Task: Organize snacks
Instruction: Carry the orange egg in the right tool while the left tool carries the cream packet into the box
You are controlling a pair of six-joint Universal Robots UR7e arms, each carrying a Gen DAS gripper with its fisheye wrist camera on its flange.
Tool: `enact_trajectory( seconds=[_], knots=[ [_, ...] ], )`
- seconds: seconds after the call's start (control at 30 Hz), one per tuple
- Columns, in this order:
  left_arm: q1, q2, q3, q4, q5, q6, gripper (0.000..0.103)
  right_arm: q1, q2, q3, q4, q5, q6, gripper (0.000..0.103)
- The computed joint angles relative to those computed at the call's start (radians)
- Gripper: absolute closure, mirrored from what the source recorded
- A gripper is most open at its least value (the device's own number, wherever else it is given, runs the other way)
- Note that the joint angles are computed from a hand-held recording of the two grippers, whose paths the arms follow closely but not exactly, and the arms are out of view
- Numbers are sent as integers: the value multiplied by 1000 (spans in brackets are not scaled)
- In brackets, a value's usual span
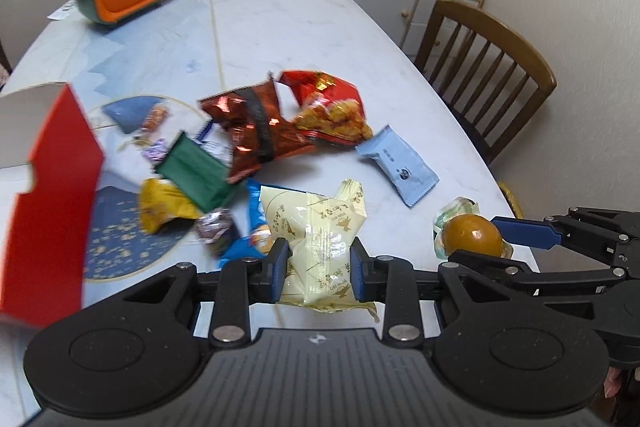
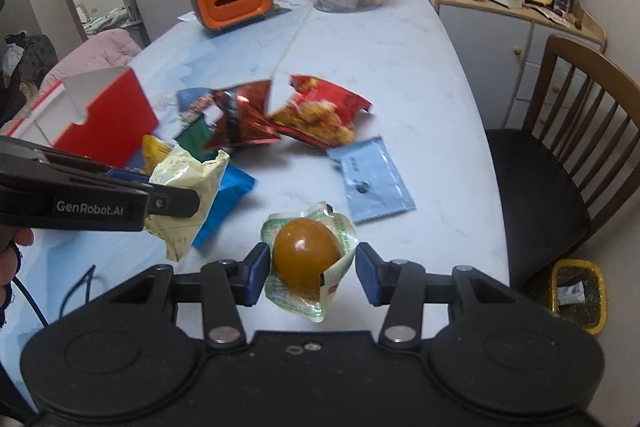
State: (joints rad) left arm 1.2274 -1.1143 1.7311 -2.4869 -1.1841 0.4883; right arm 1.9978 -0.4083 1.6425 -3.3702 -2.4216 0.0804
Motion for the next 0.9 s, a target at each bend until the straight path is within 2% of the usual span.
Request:
enact_trajectory(
  seconds=[0.23, 0.43, 0.7, 0.9],
  knots=[
    [28, -57, -44, 42, 5, 9, 73, 59, 36, -113, 74, -4, -13, 58],
    [59, -86, -112, 80, 4, 20, 73, 97, 101, -259, 125, 24, -68, 58],
    [111, -80, -233, 114, -1, 32, 73, 123, 230, -522, 238, 77, -127, 58],
    [152, -45, -338, 127, 7, 60, 73, 131, 362, -774, 353, 111, -170, 58]
  ],
)
